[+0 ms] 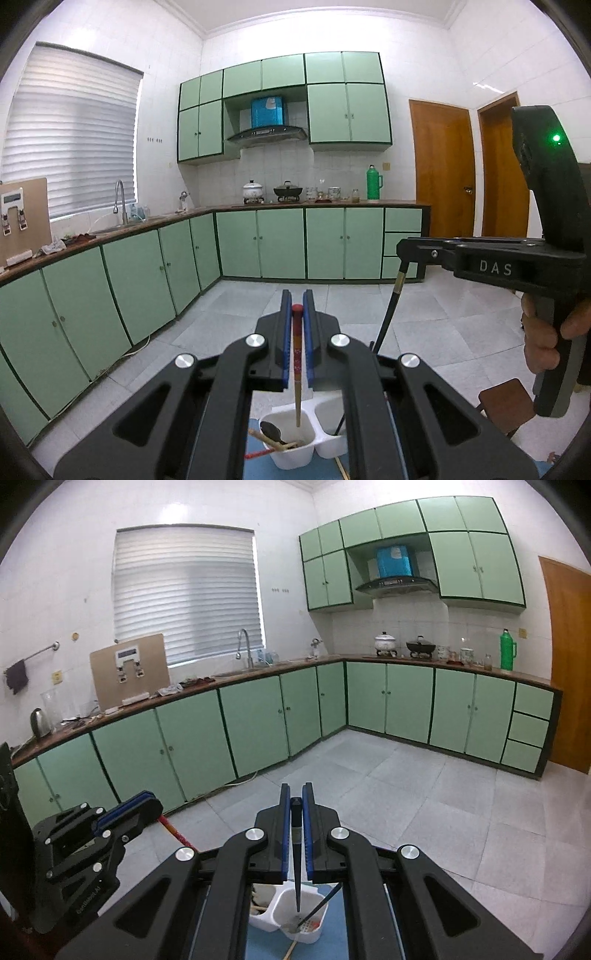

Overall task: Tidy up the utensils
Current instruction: 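Lower both chopsticks into the holder and open both grippers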

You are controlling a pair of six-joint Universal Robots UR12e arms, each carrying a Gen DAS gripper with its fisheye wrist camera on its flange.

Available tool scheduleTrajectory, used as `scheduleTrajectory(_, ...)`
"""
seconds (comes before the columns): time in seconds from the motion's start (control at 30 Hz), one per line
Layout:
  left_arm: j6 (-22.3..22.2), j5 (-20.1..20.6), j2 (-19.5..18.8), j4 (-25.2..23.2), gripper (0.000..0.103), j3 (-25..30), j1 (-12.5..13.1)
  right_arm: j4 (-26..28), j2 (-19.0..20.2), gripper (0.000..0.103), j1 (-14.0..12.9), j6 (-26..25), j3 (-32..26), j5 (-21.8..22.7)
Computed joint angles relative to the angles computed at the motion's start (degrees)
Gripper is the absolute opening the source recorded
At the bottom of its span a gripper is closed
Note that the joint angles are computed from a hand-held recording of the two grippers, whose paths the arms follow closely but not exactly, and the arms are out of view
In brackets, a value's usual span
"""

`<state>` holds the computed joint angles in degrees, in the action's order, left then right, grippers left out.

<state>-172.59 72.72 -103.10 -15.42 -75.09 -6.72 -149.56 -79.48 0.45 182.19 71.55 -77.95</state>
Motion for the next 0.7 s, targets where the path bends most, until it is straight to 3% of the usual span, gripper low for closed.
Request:
scheduleTrajectory(0.13, 0.24, 0.55, -1.85, -1.55, 0.005, 0.72, -0.26, 0.65, 1.11, 0.006, 0.30, -0.37, 0.53, -1.12)
scheduleTrajectory(0.33, 0.93, 0.48, -2.86, -7.69, 0.006, 1.09, -0.12, 3.68, 1.65, 0.007, 0.26, -0.99, 1.46, -1.40)
scheduleTrajectory(0.53, 0.81, 0.20, -1.22, -7.21, 0.007, -0.83, 1.00, 1.83, -0.08, 0.017, -0.35, -1.01, 3.55, -3.05)
scheduleTrajectory(0.7, -0.57, -0.10, 1.18, -5.11, 0.036, -3.16, 1.79, -2.37, -3.41, 0.038, -1.12, 0.57, 7.33, -3.58)
